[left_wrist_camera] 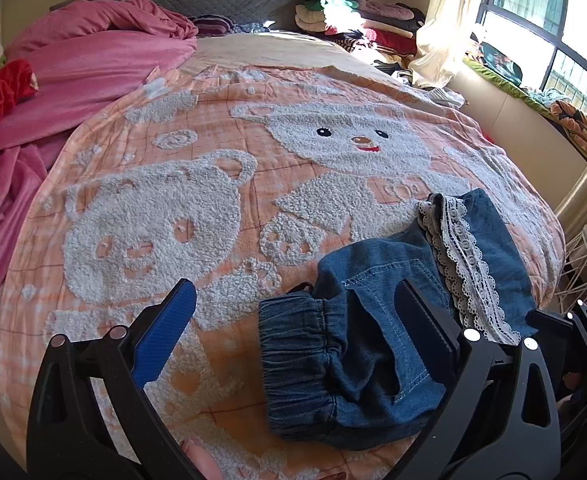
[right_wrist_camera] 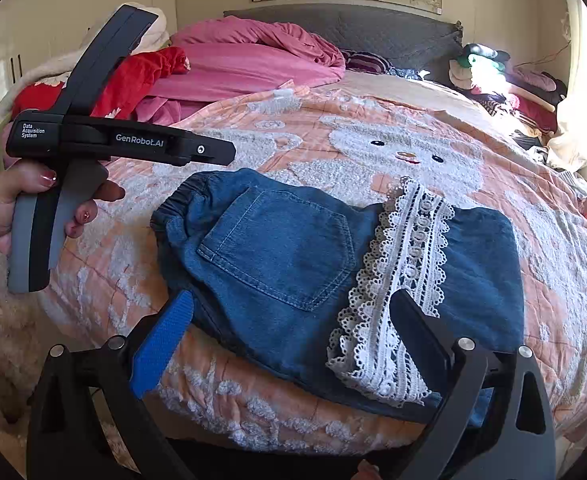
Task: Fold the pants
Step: 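Grasp the elastic waistband end with the left tool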
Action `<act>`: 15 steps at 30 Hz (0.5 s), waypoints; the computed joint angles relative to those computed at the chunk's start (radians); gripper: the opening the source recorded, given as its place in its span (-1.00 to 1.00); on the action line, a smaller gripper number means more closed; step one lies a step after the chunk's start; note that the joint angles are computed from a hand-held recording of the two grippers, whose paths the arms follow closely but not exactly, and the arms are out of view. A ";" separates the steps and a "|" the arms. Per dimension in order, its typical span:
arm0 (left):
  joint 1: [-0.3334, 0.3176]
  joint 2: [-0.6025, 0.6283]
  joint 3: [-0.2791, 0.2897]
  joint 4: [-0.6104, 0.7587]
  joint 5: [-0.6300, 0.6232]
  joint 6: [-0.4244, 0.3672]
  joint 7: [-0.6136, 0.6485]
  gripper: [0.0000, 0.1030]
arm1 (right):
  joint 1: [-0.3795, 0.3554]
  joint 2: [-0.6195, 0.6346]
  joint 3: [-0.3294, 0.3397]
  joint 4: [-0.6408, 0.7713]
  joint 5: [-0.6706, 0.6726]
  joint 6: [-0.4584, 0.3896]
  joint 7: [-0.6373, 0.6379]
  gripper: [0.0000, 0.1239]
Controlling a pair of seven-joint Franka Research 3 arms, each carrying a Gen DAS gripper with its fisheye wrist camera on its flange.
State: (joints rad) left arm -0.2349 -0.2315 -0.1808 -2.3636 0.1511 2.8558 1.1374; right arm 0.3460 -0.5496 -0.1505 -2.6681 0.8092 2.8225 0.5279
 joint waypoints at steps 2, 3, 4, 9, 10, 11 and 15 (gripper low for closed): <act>-0.008 0.000 0.014 -0.008 -0.025 0.004 0.015 0.82 | 0.009 0.009 0.006 0.005 0.000 -0.003 -0.003 0.59; -0.013 -0.001 0.023 -0.014 -0.044 0.008 0.024 0.82 | 0.015 0.013 0.008 0.007 0.004 0.001 -0.008 0.59; -0.025 0.002 0.039 -0.017 -0.078 0.010 0.047 0.82 | 0.019 0.019 0.016 0.008 0.002 0.006 -0.008 0.59; -0.130 0.016 0.148 -0.028 -0.394 0.016 0.253 0.82 | 0.050 0.054 0.038 0.019 -0.003 0.023 -0.026 0.59; -0.149 0.023 0.165 -0.024 -0.467 0.013 0.303 0.82 | 0.053 0.063 0.042 0.021 -0.006 0.028 -0.029 0.59; -0.153 0.027 0.169 -0.023 -0.514 0.011 0.335 0.82 | 0.053 0.074 0.052 0.024 -0.013 0.032 -0.024 0.59; -0.149 0.042 0.164 -0.019 -0.651 -0.004 0.428 0.81 | 0.074 0.099 0.064 0.025 -0.017 0.051 -0.036 0.59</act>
State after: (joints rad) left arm -0.3842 -0.1893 -0.0173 -2.3831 -0.4996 2.8521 1.5657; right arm 0.4204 -0.4510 -0.0869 -2.6435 0.7919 2.8737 0.4916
